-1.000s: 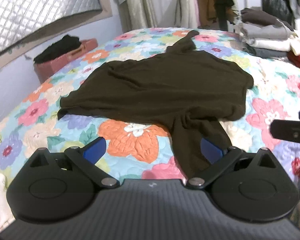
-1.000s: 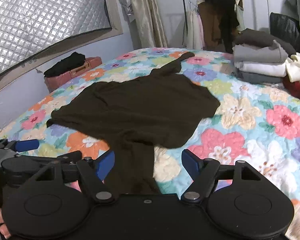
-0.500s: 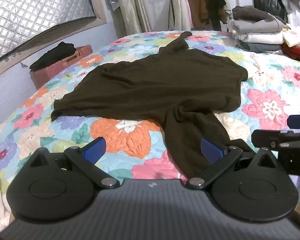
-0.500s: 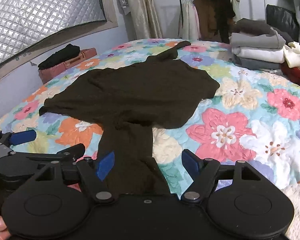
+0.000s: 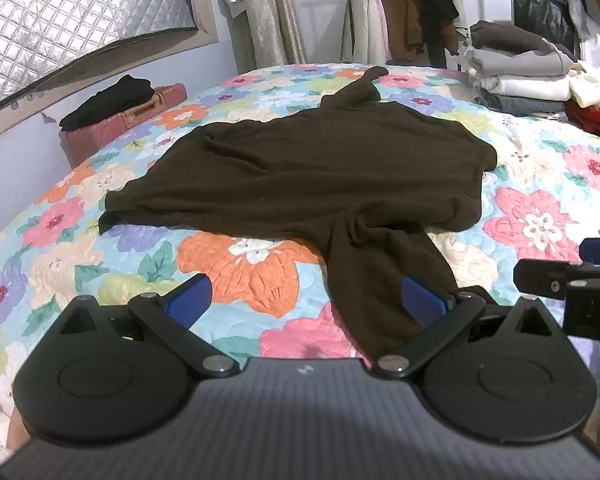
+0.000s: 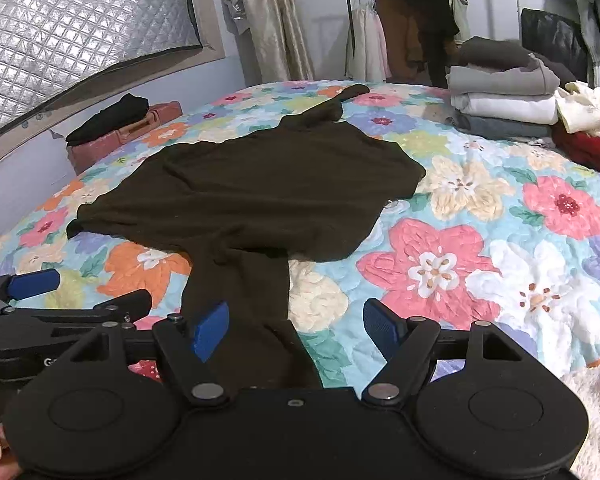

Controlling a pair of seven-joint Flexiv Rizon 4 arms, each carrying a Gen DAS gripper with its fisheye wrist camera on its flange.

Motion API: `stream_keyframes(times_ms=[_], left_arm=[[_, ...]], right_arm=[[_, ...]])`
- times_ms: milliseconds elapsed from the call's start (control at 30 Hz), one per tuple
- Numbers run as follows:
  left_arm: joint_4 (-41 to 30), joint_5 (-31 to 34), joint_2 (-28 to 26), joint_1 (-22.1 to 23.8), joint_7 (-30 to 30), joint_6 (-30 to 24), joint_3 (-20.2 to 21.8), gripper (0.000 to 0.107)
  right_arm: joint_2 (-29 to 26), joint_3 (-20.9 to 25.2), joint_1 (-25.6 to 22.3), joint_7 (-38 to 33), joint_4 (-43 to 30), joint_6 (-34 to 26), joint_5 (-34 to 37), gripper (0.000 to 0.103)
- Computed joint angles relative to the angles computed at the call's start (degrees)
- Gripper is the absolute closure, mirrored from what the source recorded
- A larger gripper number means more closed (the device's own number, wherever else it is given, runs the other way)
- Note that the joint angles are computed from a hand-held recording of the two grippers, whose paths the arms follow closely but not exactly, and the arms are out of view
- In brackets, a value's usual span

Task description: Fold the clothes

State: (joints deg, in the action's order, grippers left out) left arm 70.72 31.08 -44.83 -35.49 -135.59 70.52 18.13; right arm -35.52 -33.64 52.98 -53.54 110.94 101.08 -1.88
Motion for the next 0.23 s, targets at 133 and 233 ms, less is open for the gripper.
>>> stream_keyframes(times_ms=[133,233], left_arm=[[-0.2,-0.2,0.0,0.2,0.3,-0.7,-0.3,0.004],[-0.3,-0.2,0.0,0.2,0.3,-1.4,-0.5,0.004]], right_arm=[[-0.1,0.0,-0.1,0.0,-0.1,-0.3,-0.2,0.024],[-0.1,0.0,-0.1,0.0,0.0,-0.3,-0.4,0.024]])
